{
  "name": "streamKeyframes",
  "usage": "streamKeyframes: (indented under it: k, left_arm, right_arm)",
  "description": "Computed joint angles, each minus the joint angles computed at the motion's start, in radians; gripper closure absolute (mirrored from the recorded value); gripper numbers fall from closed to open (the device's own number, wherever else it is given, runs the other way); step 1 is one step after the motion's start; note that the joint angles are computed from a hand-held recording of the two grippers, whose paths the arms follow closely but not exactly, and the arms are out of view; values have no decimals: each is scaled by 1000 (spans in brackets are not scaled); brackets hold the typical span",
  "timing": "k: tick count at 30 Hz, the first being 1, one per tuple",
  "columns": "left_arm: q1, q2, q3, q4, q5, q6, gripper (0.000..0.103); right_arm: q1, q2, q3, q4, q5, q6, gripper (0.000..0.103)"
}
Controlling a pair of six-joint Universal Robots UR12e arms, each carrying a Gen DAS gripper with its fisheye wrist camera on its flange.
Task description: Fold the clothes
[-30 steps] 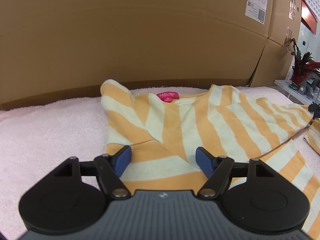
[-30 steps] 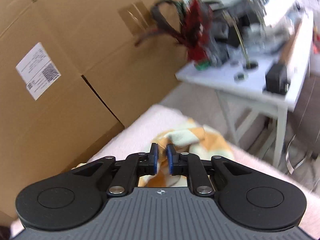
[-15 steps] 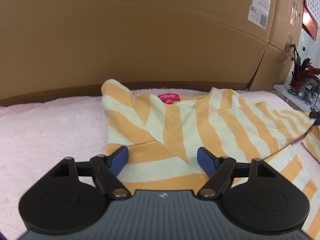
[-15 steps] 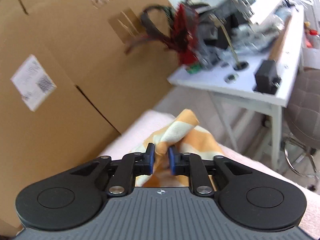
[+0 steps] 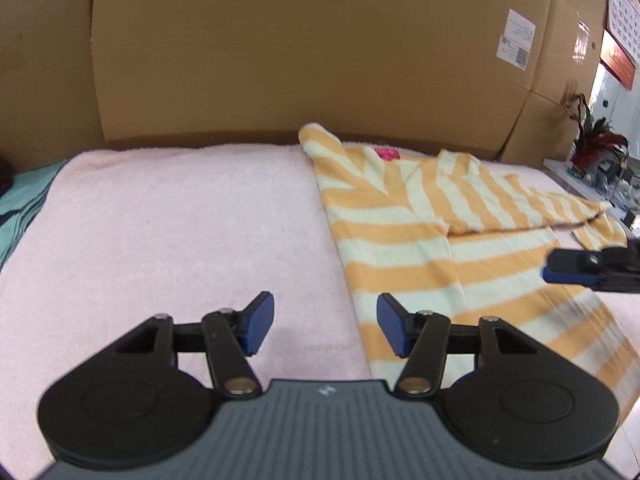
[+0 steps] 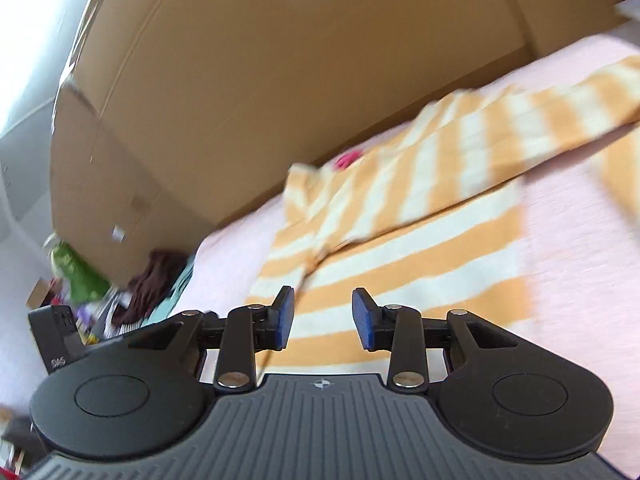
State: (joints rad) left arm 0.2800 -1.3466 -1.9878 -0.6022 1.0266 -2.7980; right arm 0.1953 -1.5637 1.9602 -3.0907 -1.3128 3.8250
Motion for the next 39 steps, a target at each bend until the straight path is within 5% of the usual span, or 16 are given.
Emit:
streamKeyframes:
  k: [8,10,14,19,23,25,26,27,30,33,39]
  left_arm:
    - [10,40,-53,4,-27,53,52]
    - [14,40,-58,9,-42,64,66]
    - [34,51,-55,-48,-88,81,85]
    - [70,88,-71,-108,-148,121,78]
    - [74,102,-92,-97,-146,118,78]
    - [61,103,-98,-69,-122,105,82]
    - [54,103,-100,-58,-111,99,85]
    - [50,104,-99,-55,-100,98,87]
    - [51,115,-100,-64,-80,103,89]
    - [76,146,-110,-96,-95,131,90]
    - [102,196,-138,-160,-120,186,77]
  right_arm:
    - [49,115,-96,-15,39,82,67]
    - [58,114,-99,-7,15,74,99]
    - [54,88,-70,0,-15,72,99]
    - [39,59,-20,-63,117,44,52]
    - [57,54,2,-94,155,-24,50]
    - [79,60,3,-111,117,-72,53]
    - [89,60,0,-96,94,-101,70]
    - [92,61,-3,-78,86,-103,102]
    - [94,59,4,-73,45,-47,103]
    - [102,26,19,-39,12,-125,93]
    - [82,-5,69,-60,218,-135,62]
